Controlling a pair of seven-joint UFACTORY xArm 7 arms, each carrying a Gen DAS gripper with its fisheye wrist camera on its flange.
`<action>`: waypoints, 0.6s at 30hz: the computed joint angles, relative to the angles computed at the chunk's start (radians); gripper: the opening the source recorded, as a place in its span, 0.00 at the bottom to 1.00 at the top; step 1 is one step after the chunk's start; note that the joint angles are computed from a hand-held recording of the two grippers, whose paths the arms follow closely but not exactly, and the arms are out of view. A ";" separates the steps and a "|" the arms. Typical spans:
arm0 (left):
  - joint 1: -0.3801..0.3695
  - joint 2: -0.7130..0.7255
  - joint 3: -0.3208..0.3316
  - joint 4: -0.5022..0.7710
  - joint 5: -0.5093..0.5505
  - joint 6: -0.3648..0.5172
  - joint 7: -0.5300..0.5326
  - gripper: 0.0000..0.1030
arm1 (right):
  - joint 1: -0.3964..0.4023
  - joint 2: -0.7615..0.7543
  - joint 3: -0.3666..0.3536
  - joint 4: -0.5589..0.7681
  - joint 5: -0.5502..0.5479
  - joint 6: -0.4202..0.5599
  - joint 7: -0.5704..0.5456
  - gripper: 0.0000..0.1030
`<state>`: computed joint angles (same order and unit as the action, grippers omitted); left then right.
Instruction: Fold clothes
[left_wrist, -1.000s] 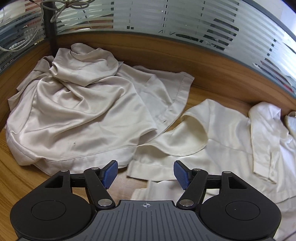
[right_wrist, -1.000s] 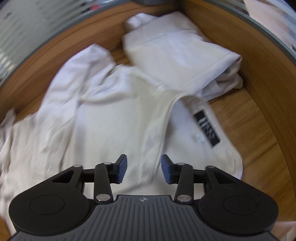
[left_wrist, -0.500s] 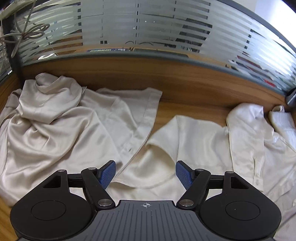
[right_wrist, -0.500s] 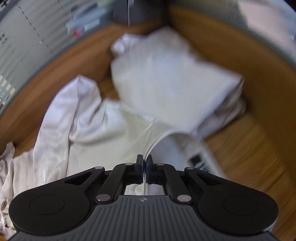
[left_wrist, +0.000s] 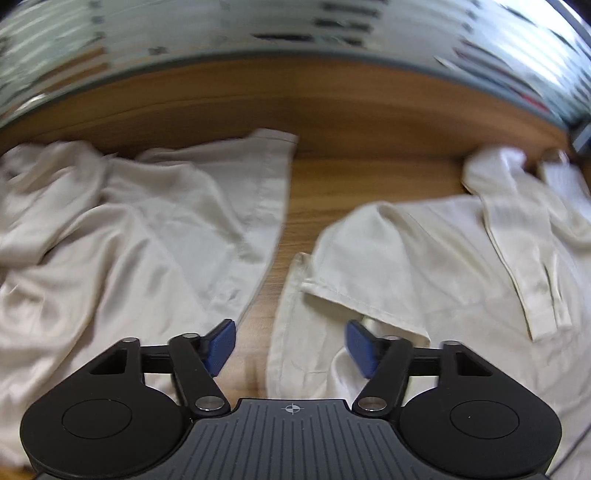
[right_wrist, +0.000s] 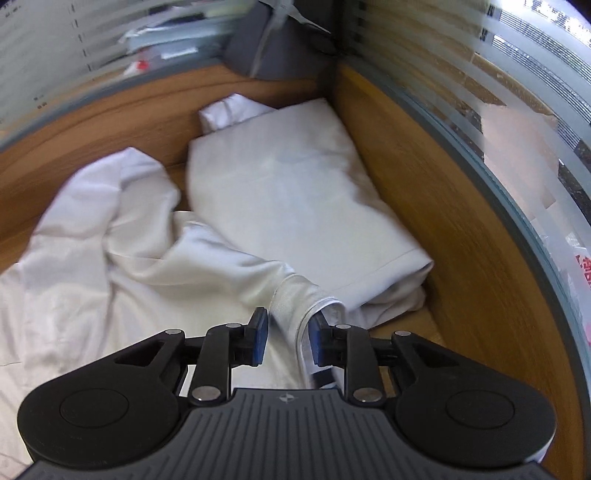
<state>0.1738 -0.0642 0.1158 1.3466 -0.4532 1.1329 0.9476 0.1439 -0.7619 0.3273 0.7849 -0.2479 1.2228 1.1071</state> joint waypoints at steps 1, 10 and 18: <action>0.001 0.031 0.005 0.041 -0.025 0.056 0.004 0.61 | 0.004 -0.001 0.009 0.011 0.005 0.005 0.007 0.28; 0.121 0.263 -0.030 0.261 -0.273 0.326 -0.403 0.62 | 0.045 -0.015 0.078 0.097 0.059 0.095 0.080 0.31; 0.135 0.279 -0.060 0.227 -0.283 0.258 -0.490 0.71 | 0.096 0.066 0.111 0.163 0.092 0.122 0.115 0.31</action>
